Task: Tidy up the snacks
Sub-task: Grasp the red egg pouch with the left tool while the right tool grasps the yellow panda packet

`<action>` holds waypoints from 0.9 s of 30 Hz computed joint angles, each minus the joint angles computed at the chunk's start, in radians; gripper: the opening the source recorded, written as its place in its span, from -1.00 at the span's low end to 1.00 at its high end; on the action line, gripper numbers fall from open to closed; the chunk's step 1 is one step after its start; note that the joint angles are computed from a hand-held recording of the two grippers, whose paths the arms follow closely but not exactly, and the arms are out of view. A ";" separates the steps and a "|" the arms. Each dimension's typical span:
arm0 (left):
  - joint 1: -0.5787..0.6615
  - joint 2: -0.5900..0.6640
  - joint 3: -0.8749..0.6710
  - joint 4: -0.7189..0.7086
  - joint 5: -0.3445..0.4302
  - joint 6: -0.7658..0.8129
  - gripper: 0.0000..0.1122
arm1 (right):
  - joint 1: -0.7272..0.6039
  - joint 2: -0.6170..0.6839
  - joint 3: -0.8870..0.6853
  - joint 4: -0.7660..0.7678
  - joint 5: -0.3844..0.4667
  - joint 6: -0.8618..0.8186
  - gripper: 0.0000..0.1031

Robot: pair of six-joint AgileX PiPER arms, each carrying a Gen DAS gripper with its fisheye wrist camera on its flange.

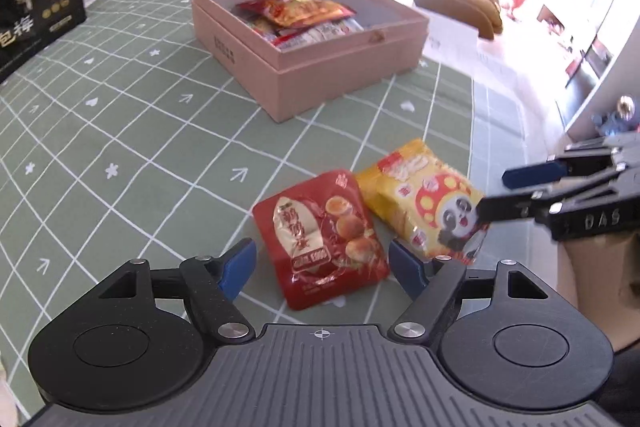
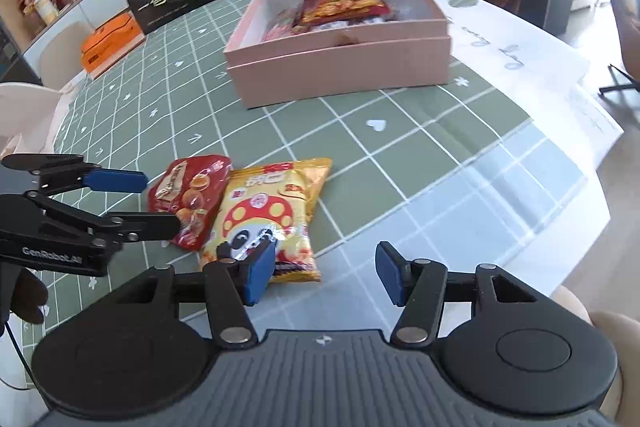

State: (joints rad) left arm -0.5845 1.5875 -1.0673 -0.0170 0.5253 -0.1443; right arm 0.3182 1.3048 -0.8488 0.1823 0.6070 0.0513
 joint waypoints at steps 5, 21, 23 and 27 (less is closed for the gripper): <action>-0.029 0.050 -0.032 0.014 0.031 -0.015 0.42 | -0.047 -0.009 0.034 0.055 -0.016 -0.033 0.20; -0.087 0.106 -0.119 0.273 0.108 -0.448 0.35 | -0.007 -0.024 0.039 -0.031 -0.028 0.039 0.27; -0.093 0.087 -0.100 0.306 0.132 -0.508 0.35 | 0.002 -0.019 0.029 -0.033 -0.026 0.042 0.27; -0.088 0.014 -0.007 0.372 0.131 -0.633 0.34 | 0.043 -0.003 0.002 -0.040 -0.024 0.049 0.27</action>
